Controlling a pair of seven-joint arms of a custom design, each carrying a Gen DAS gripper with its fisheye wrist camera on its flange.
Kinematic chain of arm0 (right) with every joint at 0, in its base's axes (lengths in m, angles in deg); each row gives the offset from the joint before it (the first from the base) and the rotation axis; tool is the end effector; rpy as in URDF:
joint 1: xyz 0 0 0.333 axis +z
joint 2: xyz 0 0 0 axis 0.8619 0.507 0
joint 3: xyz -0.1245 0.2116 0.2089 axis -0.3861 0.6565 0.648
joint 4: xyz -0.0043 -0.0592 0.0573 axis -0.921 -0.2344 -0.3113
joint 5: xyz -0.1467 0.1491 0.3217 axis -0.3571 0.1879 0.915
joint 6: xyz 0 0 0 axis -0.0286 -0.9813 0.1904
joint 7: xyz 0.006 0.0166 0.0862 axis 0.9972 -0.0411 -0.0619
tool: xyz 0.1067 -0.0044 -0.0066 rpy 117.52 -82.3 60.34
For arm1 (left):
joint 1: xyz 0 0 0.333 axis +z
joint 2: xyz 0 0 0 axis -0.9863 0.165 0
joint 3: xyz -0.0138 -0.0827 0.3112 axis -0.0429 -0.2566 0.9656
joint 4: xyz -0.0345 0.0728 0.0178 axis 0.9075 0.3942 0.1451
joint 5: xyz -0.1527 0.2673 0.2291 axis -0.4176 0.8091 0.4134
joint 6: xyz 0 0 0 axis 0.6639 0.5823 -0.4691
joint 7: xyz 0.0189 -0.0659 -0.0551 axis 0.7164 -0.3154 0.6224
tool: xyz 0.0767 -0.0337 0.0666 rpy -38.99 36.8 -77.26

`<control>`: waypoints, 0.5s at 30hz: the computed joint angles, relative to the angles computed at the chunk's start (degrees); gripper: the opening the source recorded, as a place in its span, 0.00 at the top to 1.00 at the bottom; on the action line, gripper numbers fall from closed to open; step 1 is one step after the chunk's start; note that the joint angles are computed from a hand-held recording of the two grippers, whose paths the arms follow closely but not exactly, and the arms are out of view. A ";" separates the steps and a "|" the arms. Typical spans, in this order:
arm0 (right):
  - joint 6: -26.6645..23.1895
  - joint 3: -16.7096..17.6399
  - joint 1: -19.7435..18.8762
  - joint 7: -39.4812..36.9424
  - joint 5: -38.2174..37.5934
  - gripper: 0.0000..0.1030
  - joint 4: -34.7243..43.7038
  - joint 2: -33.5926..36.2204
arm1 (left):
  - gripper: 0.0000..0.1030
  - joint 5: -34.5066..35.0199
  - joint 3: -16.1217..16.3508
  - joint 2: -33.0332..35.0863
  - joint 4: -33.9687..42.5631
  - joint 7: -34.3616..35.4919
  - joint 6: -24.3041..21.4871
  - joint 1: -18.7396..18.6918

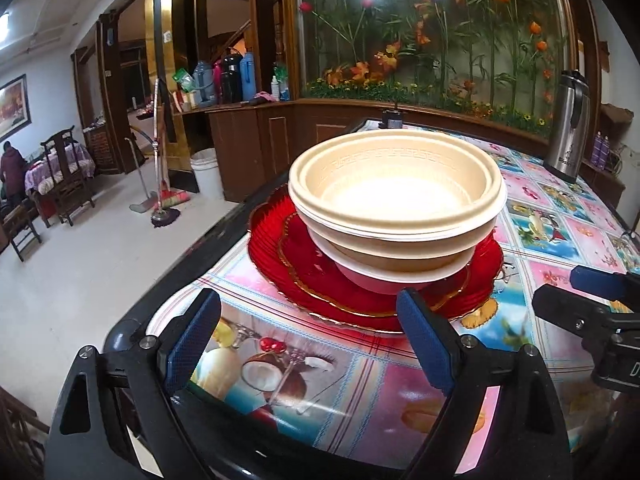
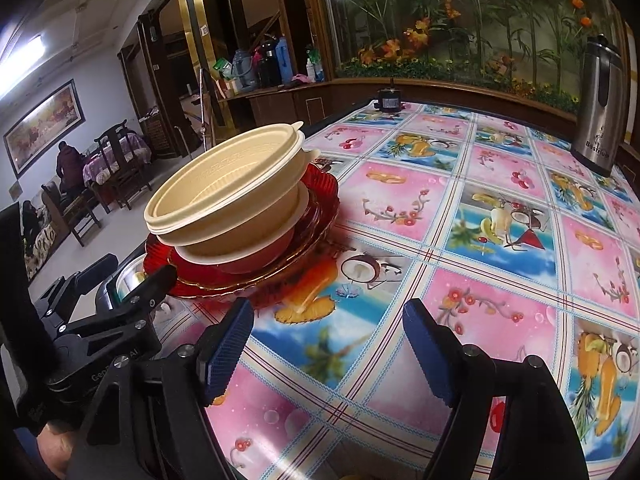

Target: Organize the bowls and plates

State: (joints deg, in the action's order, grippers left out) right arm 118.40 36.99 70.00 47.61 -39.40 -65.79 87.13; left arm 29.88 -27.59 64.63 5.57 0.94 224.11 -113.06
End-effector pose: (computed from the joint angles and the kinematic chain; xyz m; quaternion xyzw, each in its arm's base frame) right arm 0.6845 0.1972 0.3152 -0.7234 0.5527 -0.1946 0.3653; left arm 0.6767 -0.3903 0.2874 -0.6581 0.5893 -0.2985 0.3613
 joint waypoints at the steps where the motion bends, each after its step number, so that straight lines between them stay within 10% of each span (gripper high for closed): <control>1: -0.29 0.06 -0.11 0.07 0.00 0.24 0.16 0.11 | 0.12 -0.21 -0.12 0.05 0.12 0.11 0.10 0.12; 12: -13.22 2.02 -4.28 -0.12 4.96 0.35 8.14 2.48 | 0.13 -0.33 -0.08 -3.49 -4.71 -1.11 13.06 4.88; 15: -17.10 -0.42 -3.00 2.46 4.86 0.42 12.46 4.33 | 0.33 -6.08 -3.36 -3.00 -4.96 3.64 17.33 9.59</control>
